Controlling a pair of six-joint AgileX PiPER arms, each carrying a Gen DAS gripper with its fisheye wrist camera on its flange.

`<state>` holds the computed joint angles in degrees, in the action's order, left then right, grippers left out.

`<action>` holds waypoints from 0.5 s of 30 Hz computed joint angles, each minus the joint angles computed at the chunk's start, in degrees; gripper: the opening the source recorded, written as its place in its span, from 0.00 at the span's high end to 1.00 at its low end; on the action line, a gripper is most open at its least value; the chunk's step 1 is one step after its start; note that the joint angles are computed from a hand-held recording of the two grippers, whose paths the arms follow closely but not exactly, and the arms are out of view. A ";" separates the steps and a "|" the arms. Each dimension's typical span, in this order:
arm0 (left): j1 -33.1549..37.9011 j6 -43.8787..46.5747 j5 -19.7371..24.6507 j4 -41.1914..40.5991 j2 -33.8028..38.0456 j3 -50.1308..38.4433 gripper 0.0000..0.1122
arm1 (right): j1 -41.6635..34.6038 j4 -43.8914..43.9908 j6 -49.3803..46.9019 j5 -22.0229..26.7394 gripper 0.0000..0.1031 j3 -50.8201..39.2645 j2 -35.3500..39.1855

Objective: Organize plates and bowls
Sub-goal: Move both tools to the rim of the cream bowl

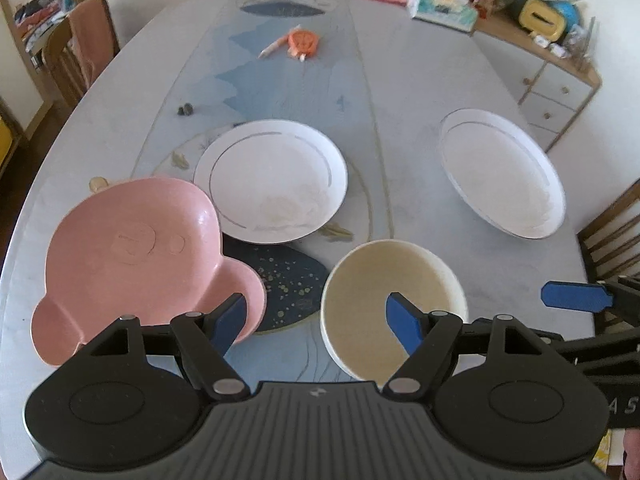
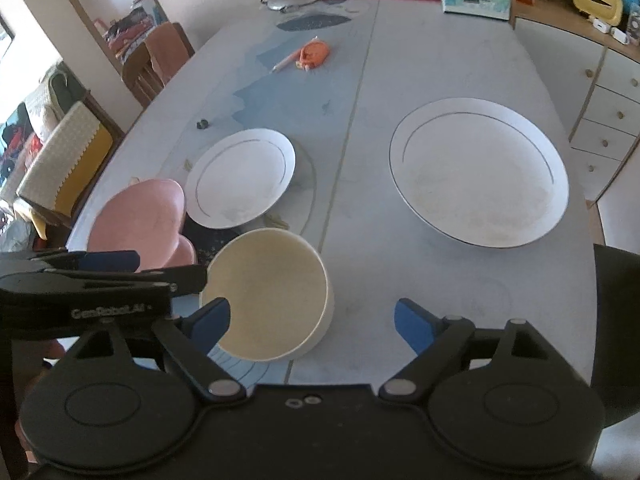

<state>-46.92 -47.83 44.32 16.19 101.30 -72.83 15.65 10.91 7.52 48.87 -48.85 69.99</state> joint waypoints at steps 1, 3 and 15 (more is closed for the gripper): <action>0.35 0.21 -0.05 -0.51 0.96 -0.57 0.32 | -0.42 0.52 -0.68 -0.14 0.17 -0.16 0.86; 0.98 0.16 -0.56 -1.19 2.28 -1.07 0.32 | -1.45 1.93 -2.46 -0.82 0.19 -0.10 2.90; 1.76 2.33 -0.35 -3.44 8.87 -4.73 0.53 | -2.55 3.56 -6.59 -2.76 0.41 -0.26 9.75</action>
<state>-45.16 -45.50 43.96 12.75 110.18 -77.55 13.11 14.47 0.92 46.11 -49.11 79.74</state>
